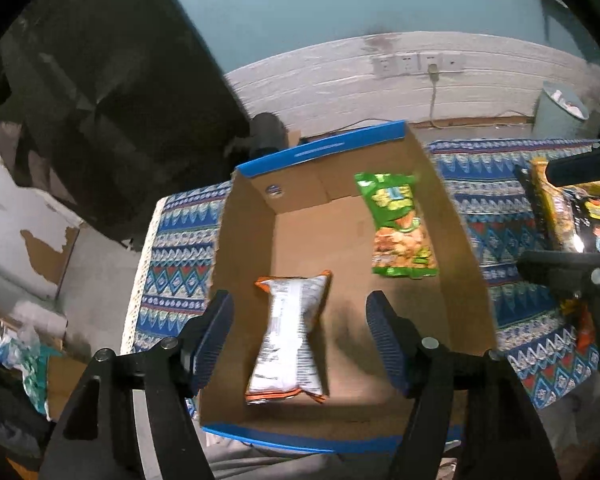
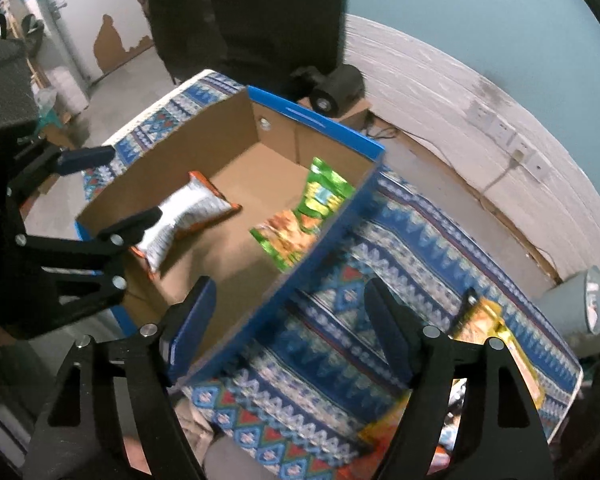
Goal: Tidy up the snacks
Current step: 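Move both tools back over the remaining snack pile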
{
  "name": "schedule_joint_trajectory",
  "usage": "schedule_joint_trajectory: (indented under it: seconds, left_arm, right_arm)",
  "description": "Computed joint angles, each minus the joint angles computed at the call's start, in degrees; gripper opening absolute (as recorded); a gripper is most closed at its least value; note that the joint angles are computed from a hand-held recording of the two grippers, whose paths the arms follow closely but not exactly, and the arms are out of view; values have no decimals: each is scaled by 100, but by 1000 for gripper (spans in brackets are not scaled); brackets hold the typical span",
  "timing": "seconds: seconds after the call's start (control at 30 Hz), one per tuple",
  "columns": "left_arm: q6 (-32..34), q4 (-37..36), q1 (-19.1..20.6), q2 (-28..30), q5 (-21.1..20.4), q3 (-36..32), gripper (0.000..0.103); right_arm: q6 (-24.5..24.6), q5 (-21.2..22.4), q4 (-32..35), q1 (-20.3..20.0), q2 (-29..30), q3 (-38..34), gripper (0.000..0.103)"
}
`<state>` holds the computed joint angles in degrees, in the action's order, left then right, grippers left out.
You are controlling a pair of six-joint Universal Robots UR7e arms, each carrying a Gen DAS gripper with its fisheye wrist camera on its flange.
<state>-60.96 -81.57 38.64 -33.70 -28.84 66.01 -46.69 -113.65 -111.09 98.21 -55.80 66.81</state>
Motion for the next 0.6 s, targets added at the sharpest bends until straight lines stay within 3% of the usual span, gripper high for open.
schedule_joint_trajectory:
  seconds: [0.4,0.6]
  left_arm:
    - [1613,-1080,-252,649,-219,-454,70]
    - [2124,-1297,-327,1007,-413,-791,70]
  right_arm:
    - [-46,-164,232,-462,-432,-233,77]
    - [14,-195,337,-722,-570,-403,78]
